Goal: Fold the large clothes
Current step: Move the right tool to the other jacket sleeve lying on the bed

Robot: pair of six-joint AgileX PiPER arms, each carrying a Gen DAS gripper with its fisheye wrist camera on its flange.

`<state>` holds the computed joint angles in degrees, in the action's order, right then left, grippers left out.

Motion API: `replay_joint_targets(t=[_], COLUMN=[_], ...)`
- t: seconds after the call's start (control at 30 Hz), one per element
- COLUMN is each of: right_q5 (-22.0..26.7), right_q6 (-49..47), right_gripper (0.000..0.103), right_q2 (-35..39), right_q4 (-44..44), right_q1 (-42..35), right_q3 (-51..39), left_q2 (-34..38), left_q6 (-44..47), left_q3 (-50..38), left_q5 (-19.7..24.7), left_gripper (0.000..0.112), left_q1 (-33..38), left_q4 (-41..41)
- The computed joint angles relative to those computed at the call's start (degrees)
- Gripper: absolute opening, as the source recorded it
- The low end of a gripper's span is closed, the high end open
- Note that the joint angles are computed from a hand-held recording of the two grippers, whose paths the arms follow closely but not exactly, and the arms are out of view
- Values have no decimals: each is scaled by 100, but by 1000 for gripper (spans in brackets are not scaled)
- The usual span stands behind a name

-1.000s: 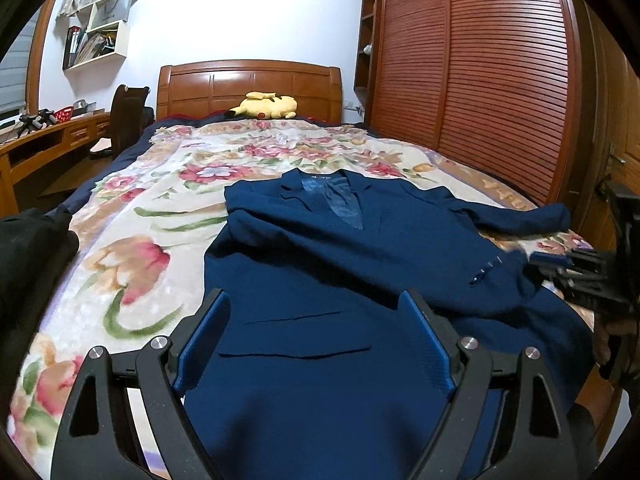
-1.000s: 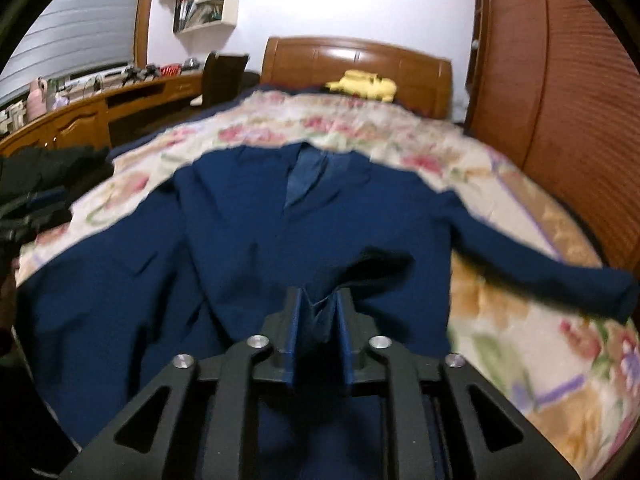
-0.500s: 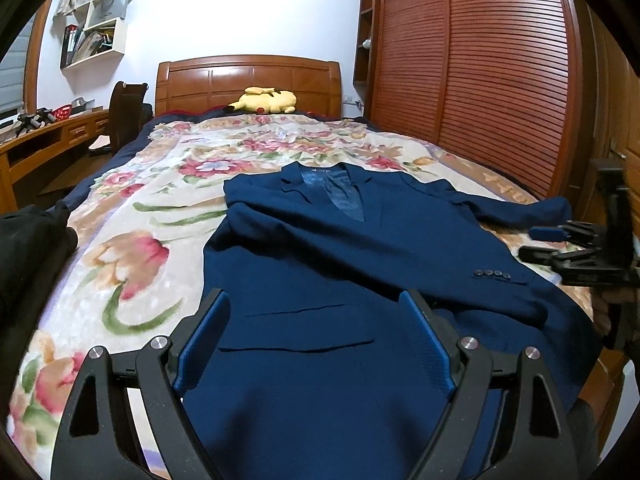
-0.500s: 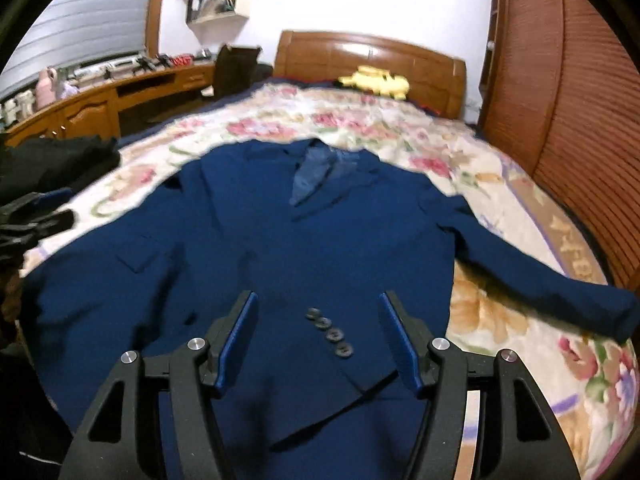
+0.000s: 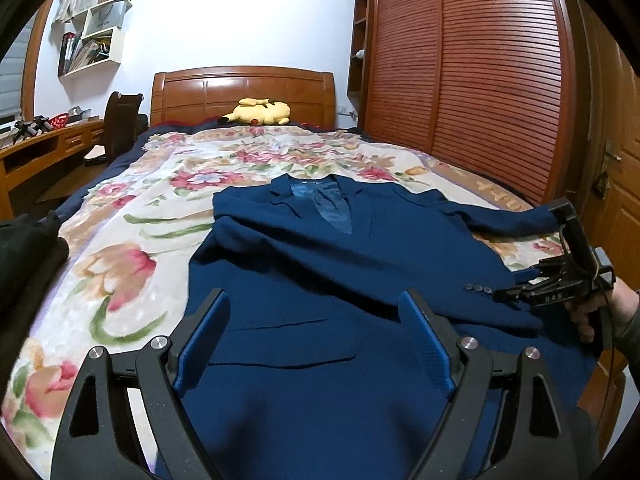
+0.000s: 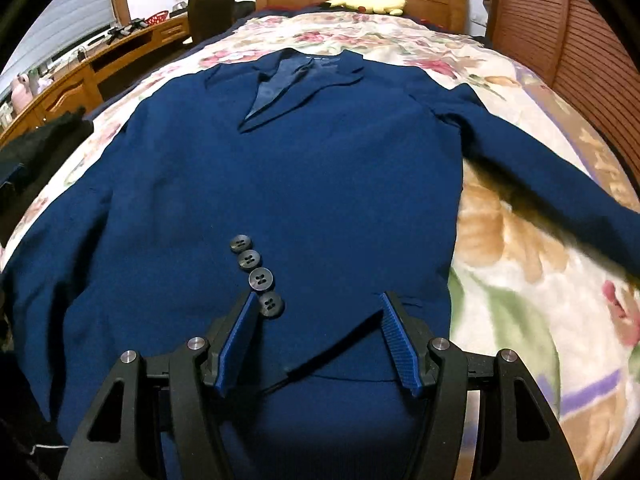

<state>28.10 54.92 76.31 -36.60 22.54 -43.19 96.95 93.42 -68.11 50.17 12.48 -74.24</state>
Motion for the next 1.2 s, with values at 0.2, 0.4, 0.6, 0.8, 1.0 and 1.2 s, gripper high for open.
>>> replay_joint_targets(t=[0.2,0.4,0.6,0.8,1.0,1.2], right_q5=[-192,980,970,1446,1170,685], right_q6=[-244,1042,1361,1824,1576,1571], right_gripper=[44,8,8,12,28,42], right_q2=[-27,-141,-356,-627,-480,-156], right_q4=[58,-1158,-1328,-1728,-1468,-1536], right_q1=[-88,613,696,859,212,-153], right_q3=[58,-172,15,175,346,497], left_q2=[-32,-59,-122,-209,-244,-299], left_q6=[2,-158,-239,-150,-91,-109], left_q3=[54,70,144,286,359,429], left_q5=[-32,-70,-251,-613,-672,-875], left_gripper=[87,103,103,103,103,103], left_q1=[-216,-393,-603,-858,-951,-993], left_q4=[-43,-97,-228,-384,-471,-444])
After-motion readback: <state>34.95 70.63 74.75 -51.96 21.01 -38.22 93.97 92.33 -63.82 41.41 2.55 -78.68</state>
